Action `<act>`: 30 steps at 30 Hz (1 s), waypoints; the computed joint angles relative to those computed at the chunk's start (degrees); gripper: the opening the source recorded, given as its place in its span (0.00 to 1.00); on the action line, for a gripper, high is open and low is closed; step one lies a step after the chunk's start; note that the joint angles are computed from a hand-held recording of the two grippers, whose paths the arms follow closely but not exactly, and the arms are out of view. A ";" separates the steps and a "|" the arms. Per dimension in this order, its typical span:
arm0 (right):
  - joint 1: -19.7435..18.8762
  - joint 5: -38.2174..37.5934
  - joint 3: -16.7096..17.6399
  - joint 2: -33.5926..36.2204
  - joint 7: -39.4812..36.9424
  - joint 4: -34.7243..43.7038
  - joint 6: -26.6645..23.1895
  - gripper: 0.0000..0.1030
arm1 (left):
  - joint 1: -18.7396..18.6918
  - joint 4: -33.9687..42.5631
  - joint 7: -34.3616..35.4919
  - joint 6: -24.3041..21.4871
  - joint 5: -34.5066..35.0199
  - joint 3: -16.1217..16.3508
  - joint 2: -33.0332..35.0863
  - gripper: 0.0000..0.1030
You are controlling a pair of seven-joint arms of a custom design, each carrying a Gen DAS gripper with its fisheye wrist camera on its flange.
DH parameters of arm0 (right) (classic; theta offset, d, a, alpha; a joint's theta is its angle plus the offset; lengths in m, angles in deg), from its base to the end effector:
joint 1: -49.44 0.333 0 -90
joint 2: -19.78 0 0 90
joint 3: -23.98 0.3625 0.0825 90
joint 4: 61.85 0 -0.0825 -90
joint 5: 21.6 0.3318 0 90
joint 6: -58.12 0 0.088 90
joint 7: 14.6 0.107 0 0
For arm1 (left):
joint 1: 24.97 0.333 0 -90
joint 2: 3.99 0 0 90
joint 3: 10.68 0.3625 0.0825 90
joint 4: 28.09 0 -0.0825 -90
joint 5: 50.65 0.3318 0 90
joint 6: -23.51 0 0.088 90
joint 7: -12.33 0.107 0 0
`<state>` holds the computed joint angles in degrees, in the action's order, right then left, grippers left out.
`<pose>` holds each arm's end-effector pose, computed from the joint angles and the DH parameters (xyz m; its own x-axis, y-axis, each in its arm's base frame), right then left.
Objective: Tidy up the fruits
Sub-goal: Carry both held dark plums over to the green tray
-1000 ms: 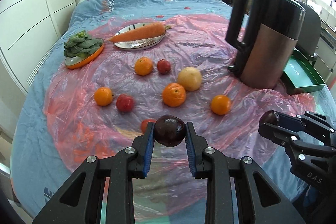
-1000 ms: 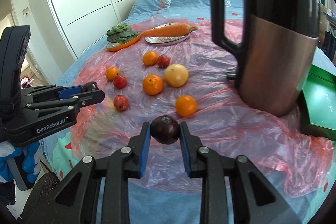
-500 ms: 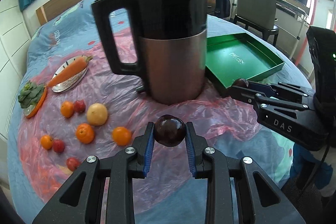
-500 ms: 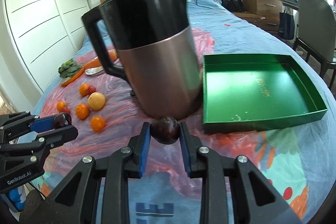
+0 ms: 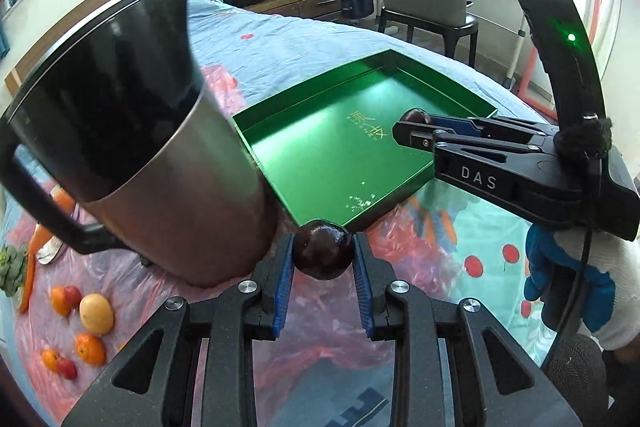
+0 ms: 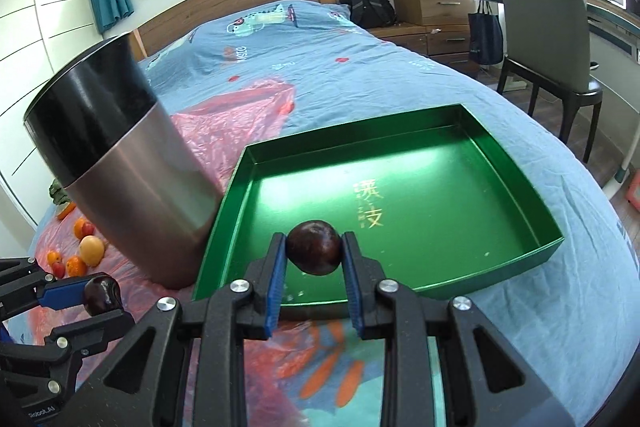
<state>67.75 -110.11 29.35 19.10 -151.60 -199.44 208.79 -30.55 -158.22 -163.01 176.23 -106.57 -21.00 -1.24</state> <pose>0.4103 0.2066 0.4113 -0.4422 -0.8708 -0.2147 -0.5157 0.4427 -0.7335 0.4968 -0.1153 0.4458 -0.8794 -0.4661 -0.0968 -0.3193 0.7283 -0.6063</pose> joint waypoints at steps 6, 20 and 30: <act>-3.17 -1.60 -2.36 -0.38 0.31 -2.64 0.15 0.34 | -3.56 3.21 -3.44 4.92 1.78 -3.21 4.70 0.24; -6.49 -2.33 -3.82 4.28 -3.82 -2.30 0.83 0.35 | -5.28 10.80 -26.24 8.92 19.58 -5.53 16.82 0.24; -5.84 0.20 -3.79 5.84 -7.16 -1.33 -0.61 0.36 | -1.94 11.24 -29.01 8.17 21.63 -8.37 18.46 0.25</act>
